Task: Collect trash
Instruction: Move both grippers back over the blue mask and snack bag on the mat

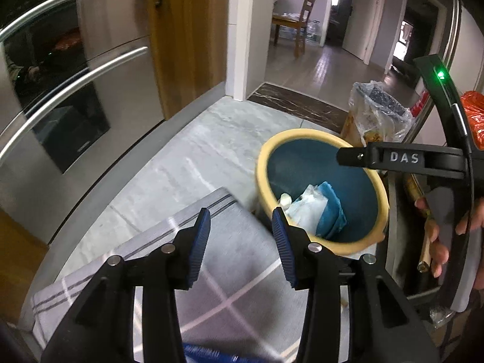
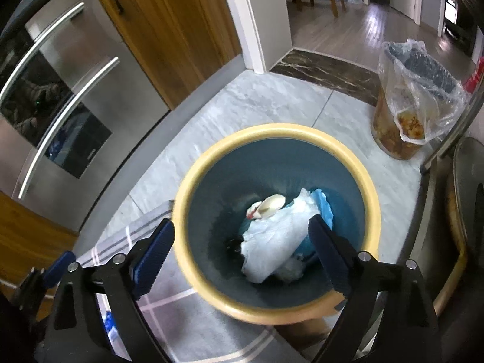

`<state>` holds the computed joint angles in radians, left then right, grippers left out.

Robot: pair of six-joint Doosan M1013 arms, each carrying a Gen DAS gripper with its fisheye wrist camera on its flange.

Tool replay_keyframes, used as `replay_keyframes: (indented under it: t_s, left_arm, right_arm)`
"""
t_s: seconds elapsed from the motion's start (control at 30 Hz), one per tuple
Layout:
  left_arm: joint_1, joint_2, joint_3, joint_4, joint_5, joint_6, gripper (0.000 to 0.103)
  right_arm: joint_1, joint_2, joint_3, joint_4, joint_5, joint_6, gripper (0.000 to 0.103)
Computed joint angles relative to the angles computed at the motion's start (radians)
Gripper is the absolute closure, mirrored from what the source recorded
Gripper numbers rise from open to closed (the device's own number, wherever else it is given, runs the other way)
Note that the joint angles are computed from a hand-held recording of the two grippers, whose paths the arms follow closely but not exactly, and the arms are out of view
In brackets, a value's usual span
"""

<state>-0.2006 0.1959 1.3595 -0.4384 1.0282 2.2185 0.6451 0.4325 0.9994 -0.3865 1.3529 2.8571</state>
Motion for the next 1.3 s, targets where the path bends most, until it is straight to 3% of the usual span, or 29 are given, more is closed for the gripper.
replay_keyframes:
  t_s: [0.13,0.27,0.47,0.67,1.0,1.3]
  left_arm:
    - [0.031,-0.034,0.018,-0.001,-0.004,0.013,0.059]
    - [0.071,-0.073,0.041,-0.018,-0.001,0.037,0.049]
    - [0.136,-0.134,0.085,-0.028,-0.017,0.08,0.02]
    - [0.211,-0.175,0.103,-0.063,-0.007,0.096,0.006]
    - [0.294,-0.193,0.129,-0.044,-0.024,0.05,0.006]
    - [0.339,-0.16,0.144,0.039,-0.012,-0.038,0.006]
  right_arm:
    - [0.029,0.005,-0.031,-0.022,0.003,0.01,0.011]
    - [0.065,0.015,-0.069,-0.073,0.028,0.001,0.01]
    - [0.118,0.019,-0.103,-0.12,0.022,-0.017,0.009]
    - [0.166,0.03,-0.134,-0.143,0.038,-0.031,0.009]
    - [0.221,0.053,-0.173,-0.125,0.048,-0.064,0.008]
    - [0.209,0.085,-0.201,-0.021,0.036,-0.068,0.008]
